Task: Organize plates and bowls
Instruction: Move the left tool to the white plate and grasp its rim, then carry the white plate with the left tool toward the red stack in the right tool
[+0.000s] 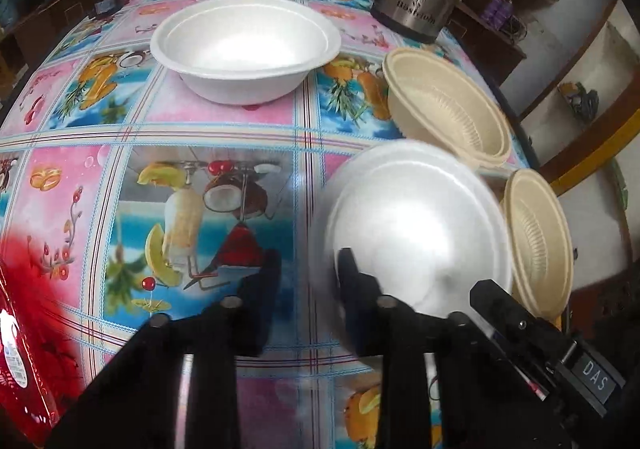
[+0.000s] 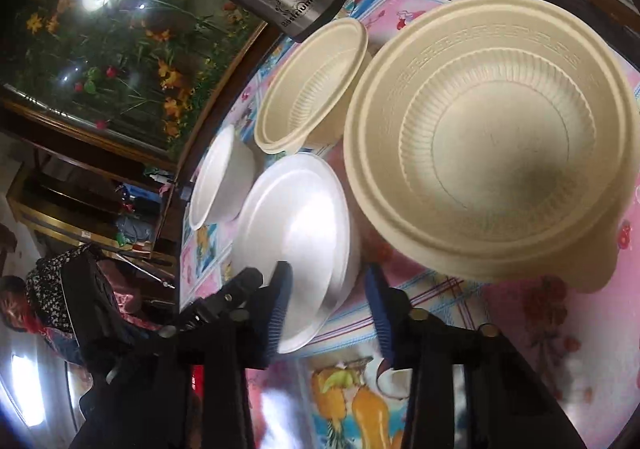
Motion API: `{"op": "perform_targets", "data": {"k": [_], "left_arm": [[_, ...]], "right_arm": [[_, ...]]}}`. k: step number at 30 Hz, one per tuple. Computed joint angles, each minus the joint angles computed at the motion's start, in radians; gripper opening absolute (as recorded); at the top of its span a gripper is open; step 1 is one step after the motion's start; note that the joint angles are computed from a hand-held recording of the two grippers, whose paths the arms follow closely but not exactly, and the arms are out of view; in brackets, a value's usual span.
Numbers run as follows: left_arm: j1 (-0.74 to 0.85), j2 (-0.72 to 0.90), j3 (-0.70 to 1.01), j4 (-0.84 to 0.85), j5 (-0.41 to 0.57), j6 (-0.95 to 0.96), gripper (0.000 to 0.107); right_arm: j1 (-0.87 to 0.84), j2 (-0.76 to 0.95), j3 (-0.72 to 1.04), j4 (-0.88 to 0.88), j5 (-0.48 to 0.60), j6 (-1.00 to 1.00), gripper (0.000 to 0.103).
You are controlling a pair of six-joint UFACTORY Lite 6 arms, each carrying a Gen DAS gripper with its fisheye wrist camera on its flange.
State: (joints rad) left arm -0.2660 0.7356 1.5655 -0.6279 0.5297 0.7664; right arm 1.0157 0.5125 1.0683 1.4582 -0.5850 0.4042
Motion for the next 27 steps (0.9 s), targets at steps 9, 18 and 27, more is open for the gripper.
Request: {"op": "perform_targets", "data": {"k": [9,18,27], "left_arm": [[0.031,-0.104,-0.119,-0.066,-0.009,0.113,0.012],[0.154,-0.306,-0.361,-0.241,0.002,0.378,0.012],[0.339,-0.42,-0.478,-0.323,0.078,0.547,0.012]], "right_arm": [[0.022,0.04,0.091,0.14,-0.005,-0.191,0.008],[0.127,0.084,0.249,0.346,-0.107,-0.434,0.008],[0.193,0.227,0.544,0.499,-0.187,-0.703,0.008]]}}
